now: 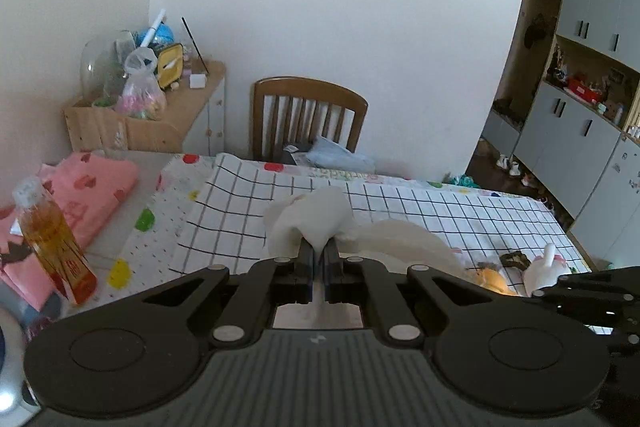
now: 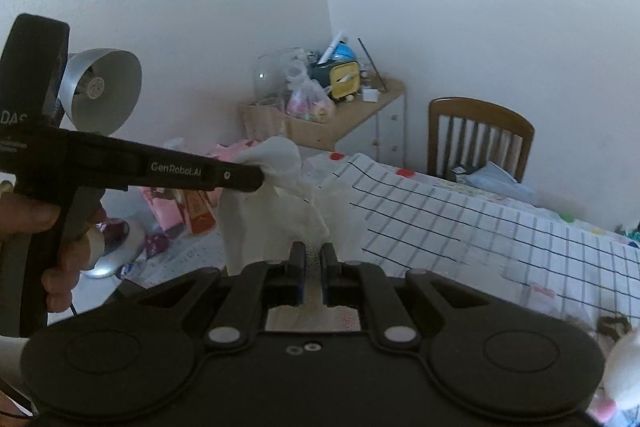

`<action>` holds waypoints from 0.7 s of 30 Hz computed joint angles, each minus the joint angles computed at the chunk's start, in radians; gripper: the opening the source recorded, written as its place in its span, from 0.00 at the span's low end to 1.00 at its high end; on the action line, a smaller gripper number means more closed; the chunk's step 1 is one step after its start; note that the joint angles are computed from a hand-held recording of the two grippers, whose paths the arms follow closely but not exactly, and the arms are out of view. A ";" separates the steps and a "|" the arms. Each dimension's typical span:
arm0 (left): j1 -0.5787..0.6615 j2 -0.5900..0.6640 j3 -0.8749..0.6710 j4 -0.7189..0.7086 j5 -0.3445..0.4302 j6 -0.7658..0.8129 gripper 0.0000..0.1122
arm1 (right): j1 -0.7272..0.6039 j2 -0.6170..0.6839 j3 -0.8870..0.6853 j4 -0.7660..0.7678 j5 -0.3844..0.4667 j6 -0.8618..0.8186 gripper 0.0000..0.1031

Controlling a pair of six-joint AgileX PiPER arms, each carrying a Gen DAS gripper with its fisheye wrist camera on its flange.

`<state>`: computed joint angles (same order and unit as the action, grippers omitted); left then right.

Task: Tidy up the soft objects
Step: 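Carry tissue and gauze to the tin box and release both into it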

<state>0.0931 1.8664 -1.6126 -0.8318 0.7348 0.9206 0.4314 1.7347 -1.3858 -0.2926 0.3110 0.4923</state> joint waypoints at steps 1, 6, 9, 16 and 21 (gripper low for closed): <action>0.001 0.007 -0.009 0.010 0.002 -0.006 0.04 | 0.001 0.011 -0.017 0.019 0.008 -0.019 0.07; 0.002 0.059 -0.039 0.067 0.004 -0.044 0.04 | 0.012 0.108 -0.125 0.089 0.066 -0.097 0.07; -0.003 0.093 -0.040 0.107 -0.005 -0.062 0.04 | 0.017 0.167 -0.173 0.124 0.098 -0.125 0.07; -0.027 0.179 -0.027 0.191 -0.035 -0.093 0.04 | 0.018 0.301 -0.290 0.198 0.195 -0.194 0.07; -0.039 0.248 -0.052 0.228 -0.037 -0.114 0.04 | 0.013 0.369 -0.350 0.230 0.248 -0.222 0.07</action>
<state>0.0544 2.1139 -1.6645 -0.6043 0.6982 0.8068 0.4446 2.1038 -1.7362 -0.0623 0.5586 0.2701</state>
